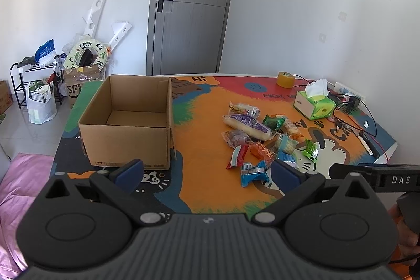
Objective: Organize snacks
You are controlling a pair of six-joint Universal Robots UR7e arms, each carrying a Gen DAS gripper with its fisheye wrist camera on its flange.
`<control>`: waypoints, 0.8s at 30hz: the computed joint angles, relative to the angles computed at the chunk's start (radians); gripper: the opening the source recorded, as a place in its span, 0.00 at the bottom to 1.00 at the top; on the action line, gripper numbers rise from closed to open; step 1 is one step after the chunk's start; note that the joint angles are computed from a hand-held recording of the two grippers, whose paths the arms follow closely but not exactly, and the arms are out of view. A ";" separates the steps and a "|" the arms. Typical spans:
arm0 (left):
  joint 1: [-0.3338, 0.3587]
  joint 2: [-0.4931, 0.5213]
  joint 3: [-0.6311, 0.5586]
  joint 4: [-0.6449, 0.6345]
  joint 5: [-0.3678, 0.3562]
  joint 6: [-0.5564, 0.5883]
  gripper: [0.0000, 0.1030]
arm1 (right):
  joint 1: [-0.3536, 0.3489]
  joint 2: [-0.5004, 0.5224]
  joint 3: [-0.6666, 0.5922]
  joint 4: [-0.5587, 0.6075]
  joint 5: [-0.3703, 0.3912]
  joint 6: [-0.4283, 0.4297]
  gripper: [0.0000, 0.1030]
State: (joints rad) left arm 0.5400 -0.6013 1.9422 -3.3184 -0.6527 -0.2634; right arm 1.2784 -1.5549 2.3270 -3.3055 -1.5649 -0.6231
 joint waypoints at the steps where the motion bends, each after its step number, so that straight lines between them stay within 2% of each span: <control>1: 0.000 0.000 0.000 -0.001 0.000 0.001 0.99 | 0.000 0.000 0.001 -0.001 0.000 0.000 1.00; 16: 0.002 0.006 -0.005 0.007 -0.005 -0.005 0.99 | -0.005 0.001 0.001 0.001 0.000 0.004 1.00; 24: 0.020 0.034 -0.039 0.009 -0.036 0.009 0.99 | -0.024 0.016 -0.008 -0.011 0.008 -0.002 1.00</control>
State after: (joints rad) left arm 0.5604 -0.5672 1.9030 -3.3098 -0.6888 -0.2543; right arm 1.2546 -1.5385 2.3185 -3.3162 -1.5573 -0.6252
